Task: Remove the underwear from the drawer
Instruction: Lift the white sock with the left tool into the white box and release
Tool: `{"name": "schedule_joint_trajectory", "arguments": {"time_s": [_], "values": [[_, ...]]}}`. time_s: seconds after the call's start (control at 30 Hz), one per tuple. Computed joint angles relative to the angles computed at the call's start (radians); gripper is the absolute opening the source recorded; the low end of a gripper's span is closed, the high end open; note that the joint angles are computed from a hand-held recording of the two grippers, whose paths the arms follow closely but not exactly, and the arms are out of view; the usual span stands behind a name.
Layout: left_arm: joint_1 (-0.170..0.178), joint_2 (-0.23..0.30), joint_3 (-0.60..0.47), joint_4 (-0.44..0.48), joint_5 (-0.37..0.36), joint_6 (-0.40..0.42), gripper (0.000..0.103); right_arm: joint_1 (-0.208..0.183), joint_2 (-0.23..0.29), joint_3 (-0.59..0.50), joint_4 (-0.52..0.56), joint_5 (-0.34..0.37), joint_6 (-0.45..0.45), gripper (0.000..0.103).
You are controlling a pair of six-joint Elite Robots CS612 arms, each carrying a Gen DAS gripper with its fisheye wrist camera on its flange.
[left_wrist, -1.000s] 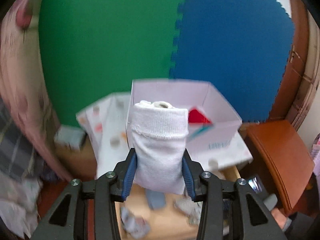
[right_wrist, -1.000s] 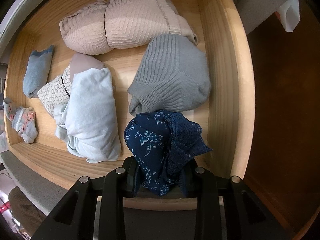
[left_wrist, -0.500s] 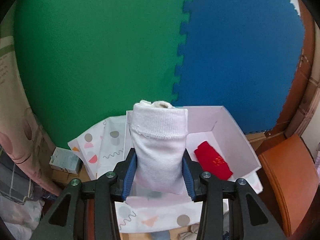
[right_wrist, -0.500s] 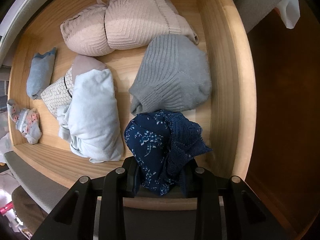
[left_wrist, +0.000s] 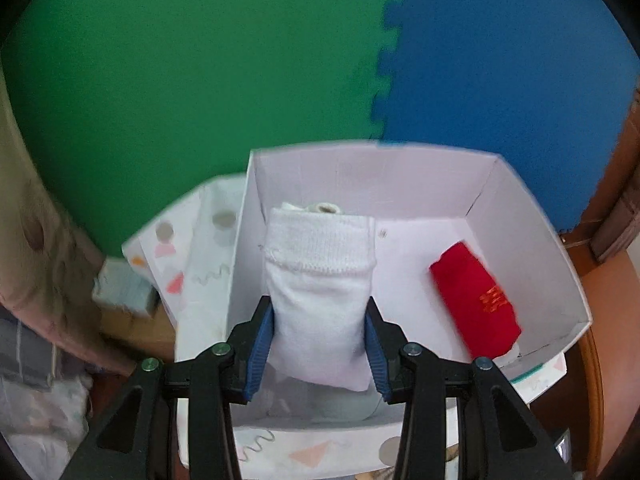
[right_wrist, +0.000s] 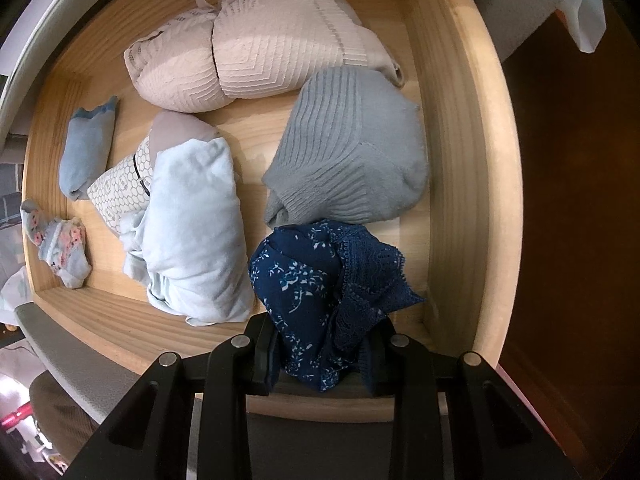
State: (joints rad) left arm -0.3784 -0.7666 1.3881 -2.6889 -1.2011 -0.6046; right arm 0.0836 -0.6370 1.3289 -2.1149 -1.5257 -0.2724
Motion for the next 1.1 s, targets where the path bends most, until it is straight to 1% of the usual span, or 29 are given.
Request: {"name": "schedule_joint_trajectory", "arguments": {"time_s": [0.07, 0.17, 0.3, 0.37, 0.47, 0.53, 0.57, 0.6, 0.77, 0.87, 1.0, 1.1], "values": [[0.0, 0.008, -0.009, 0.028, 0.001, -0.011, 0.043, 0.001, -0.002, -0.001, 0.002, 0.0, 0.002, 0.028], [0.002, 0.015, -0.006, 0.022, -0.016, -0.015, 0.043, 0.002, -0.003, 0.001, 0.001, 0.001, 0.005, 0.028], [0.002, 0.017, -0.01, 0.028, -0.011, -0.005, 0.044, 0.004, -0.004, 0.002, 0.001, -0.002, 0.007, 0.028], [0.001, 0.015, -0.013, 0.038, -0.009, -0.012, 0.047, 0.006, -0.003, 0.001, 0.002, -0.004, 0.008, 0.028], [0.001, 0.013, -0.015, 0.046, -0.019, -0.012, 0.047, 0.009, -0.001, 0.0, -0.001, -0.007, 0.01, 0.028], [-0.003, 0.012, -0.017, 0.06, -0.005, -0.005, 0.048, 0.01, 0.0, 0.001, -0.003, -0.008, 0.012, 0.028], [-0.004, 0.01, -0.016, 0.059, -0.002, -0.002, 0.052, 0.01, 0.0, 0.0, -0.003, -0.008, 0.014, 0.028], [-0.006, 0.007, -0.014, 0.058, 0.003, -0.003, 0.053, 0.012, 0.001, 0.001, -0.004, -0.009, 0.016, 0.028], [-0.012, -0.014, 0.003, 0.031, 0.014, -0.008, 0.054, 0.018, 0.002, 0.002, -0.013, -0.021, 0.015, 0.028], [-0.022, -0.033, 0.025, 0.013, 0.046, -0.004, 0.054, 0.023, 0.001, 0.005, -0.02, -0.028, 0.016, 0.028], [-0.041, -0.073, 0.091, -0.054, 0.091, -0.009, 0.054, 0.028, -0.003, 0.014, -0.039, -0.035, 0.021, 0.028], [-0.066, -0.106, 0.159, -0.106, 0.152, -0.013, 0.054, 0.031, -0.011, 0.027, -0.068, -0.039, 0.026, 0.028]]}}
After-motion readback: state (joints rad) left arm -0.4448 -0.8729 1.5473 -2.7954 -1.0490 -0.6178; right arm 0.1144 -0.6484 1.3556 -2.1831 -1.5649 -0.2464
